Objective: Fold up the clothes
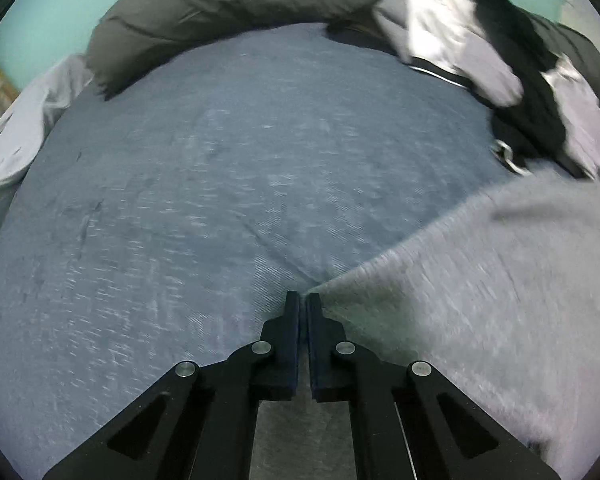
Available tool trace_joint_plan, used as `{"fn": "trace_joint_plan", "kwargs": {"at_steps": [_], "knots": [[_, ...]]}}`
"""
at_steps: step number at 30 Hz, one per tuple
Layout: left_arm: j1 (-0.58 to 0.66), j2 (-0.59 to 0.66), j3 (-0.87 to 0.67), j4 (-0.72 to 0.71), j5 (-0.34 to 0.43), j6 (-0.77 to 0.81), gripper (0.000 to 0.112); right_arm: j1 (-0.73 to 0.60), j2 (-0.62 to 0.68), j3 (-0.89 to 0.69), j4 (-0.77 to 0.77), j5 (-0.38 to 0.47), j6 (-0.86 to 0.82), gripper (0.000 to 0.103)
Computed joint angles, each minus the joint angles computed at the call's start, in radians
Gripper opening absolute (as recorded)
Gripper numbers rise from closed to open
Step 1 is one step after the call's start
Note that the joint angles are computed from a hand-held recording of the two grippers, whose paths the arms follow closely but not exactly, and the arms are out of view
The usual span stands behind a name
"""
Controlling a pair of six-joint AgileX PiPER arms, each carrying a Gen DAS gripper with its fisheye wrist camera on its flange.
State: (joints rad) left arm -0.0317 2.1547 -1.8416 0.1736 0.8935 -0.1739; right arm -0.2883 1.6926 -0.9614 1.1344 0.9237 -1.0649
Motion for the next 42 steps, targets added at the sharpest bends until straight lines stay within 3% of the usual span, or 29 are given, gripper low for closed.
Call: {"fn": "trace_joint_plan", "kwargs": {"at_steps": [3,9,14,20,25,28,30,33,38,42], "knots": [[-0.025,0.083,-0.111,0.037,0.088,0.000,0.004,0.001,0.002,-0.003,-0.003,-0.003,0.001,0.047],[-0.047,0.066,-0.065,0.115,0.051,-0.094,0.008,-0.011,0.013,-0.015,0.000,0.004,0.002,0.047],[-0.035,-0.043,0.070,0.120,0.001,-0.124,0.017,-0.021,0.007,-0.020,0.001,0.017,0.009,0.047],[-0.013,-0.207,0.302,0.031,-0.071,-0.067,0.021,-0.018,-0.027,-0.017,0.003,0.031,0.020,0.047],[0.028,-0.395,0.556,-0.037,-0.133,-0.043,0.022,-0.011,-0.073,0.002,0.009,0.041,0.025,0.047],[0.084,-0.534,0.713,-0.091,-0.154,-0.017,0.026,0.002,-0.109,0.019,0.004,0.051,0.032,0.047],[0.129,-0.624,0.802,-0.130,-0.153,0.014,0.037,0.013,-0.139,0.031,-0.006,0.060,0.041,0.047],[0.199,-0.726,0.880,-0.195,-0.127,0.089,0.038,0.021,-0.186,0.050,-0.025,0.085,0.055,0.047],[0.415,-0.900,1.010,-0.302,-0.090,0.250,0.050,-0.013,-0.273,0.082,-0.091,0.144,0.102,0.047],[0.584,-0.949,1.071,-0.358,-0.104,0.381,0.051,-0.075,-0.368,0.119,-0.172,0.191,0.135,0.047]]}}
